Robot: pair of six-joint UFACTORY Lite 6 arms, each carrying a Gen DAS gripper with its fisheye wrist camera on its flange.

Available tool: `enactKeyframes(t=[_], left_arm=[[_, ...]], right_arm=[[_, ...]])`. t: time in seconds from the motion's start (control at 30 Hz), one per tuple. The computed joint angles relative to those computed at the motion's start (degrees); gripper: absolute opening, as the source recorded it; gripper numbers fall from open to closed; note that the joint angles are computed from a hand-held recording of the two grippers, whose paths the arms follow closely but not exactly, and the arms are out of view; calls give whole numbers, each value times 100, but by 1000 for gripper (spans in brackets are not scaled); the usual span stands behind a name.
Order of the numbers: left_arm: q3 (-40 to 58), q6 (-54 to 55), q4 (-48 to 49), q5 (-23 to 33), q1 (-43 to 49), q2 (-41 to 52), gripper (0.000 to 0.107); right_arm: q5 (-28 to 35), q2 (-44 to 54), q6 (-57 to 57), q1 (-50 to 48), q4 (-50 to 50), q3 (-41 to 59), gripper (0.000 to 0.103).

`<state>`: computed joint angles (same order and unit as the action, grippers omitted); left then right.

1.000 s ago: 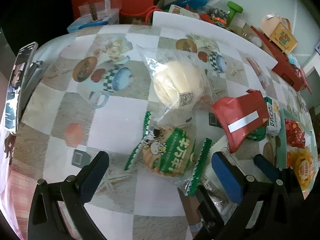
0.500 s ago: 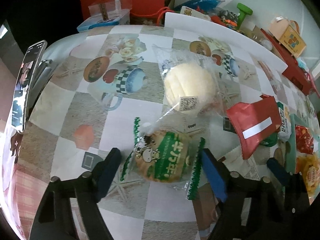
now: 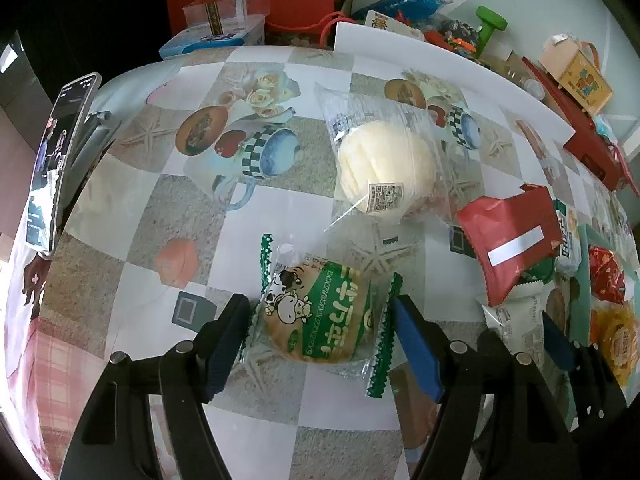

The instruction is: Organize snacks

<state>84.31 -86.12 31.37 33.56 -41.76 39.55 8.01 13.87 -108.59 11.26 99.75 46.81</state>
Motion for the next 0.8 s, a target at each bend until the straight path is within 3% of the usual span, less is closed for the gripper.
enactKeyframes(t=[0.4,0.47,0.8], left_arm=[[180,-93,-26,287,-270,74,70],[165,-162,-8,305,-295,42,65],[-46,-253,11,134,-260,-205,61]], right_arm=[[63,-365,2624,-65,-2619,-245,57],[138,-402,2785,-110,-2778,-259,57],[508,-484,3298,-345,-3254,-229,56]])
